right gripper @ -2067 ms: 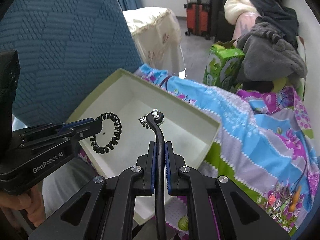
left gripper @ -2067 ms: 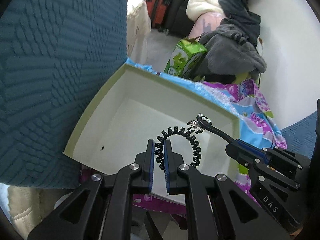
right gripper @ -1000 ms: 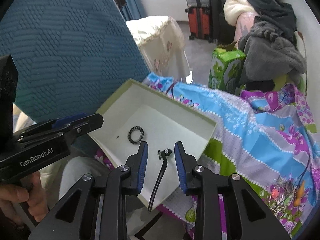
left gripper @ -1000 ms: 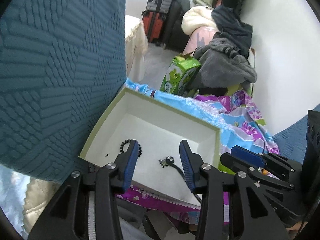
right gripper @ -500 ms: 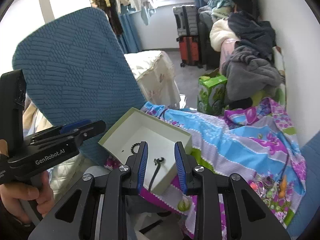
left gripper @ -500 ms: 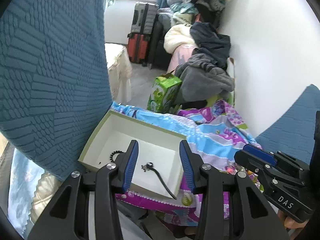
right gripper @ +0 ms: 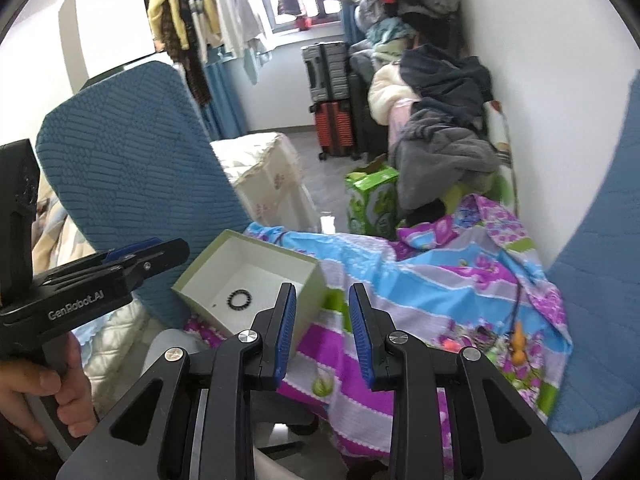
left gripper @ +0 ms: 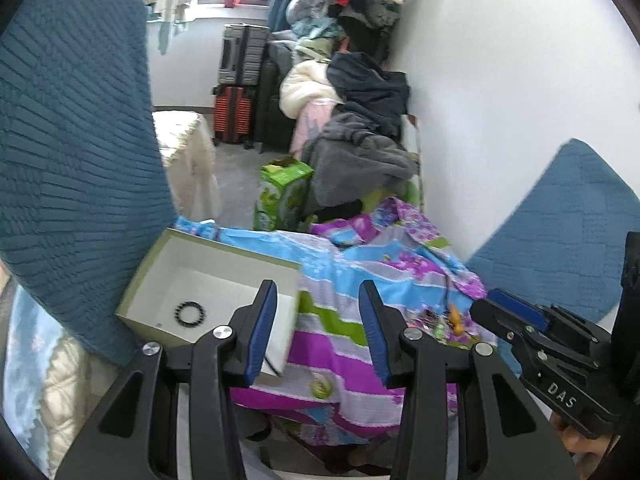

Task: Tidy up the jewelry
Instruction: 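Move both open tools back to the jewelry pile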

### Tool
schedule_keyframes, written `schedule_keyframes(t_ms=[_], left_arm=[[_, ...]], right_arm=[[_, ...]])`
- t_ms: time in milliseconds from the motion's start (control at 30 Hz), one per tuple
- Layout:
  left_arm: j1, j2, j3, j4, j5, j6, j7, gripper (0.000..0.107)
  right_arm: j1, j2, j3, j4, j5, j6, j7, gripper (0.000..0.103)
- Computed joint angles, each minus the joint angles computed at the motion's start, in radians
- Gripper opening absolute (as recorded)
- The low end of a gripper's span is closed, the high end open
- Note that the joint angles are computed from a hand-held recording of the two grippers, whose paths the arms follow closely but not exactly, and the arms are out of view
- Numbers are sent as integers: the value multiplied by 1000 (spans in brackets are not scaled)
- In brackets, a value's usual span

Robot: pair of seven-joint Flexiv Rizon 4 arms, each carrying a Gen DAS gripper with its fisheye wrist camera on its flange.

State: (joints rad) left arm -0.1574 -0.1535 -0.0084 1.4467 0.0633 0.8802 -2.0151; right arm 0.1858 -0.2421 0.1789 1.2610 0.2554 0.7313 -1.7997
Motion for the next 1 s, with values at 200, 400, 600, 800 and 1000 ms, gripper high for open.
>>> schedule_keyframes(t_ms=[200, 400, 600, 800, 1000], left_arm=[[-19, -15, -29, 16, -60, 34, 50, 43], [-49, -37, -46, 18, -101, 33, 83, 43], [-76, -59, -56, 3, -119, 20, 108, 43], [-95, -91, -64, -28, -132, -2, 133, 43], [-114, -131, -65, -76, -135, -38, 138, 43]], right_arm=[[-23, 59, -27, 95, -36, 70, 47, 26], [-55, 112, -56, 187, -75, 115, 104, 26], [-83, 150, -75, 257, -97, 141, 144, 26], [-100, 175, -86, 310, -103, 137, 156, 26], [-117, 165, -100, 310, -89, 132, 160, 26]])
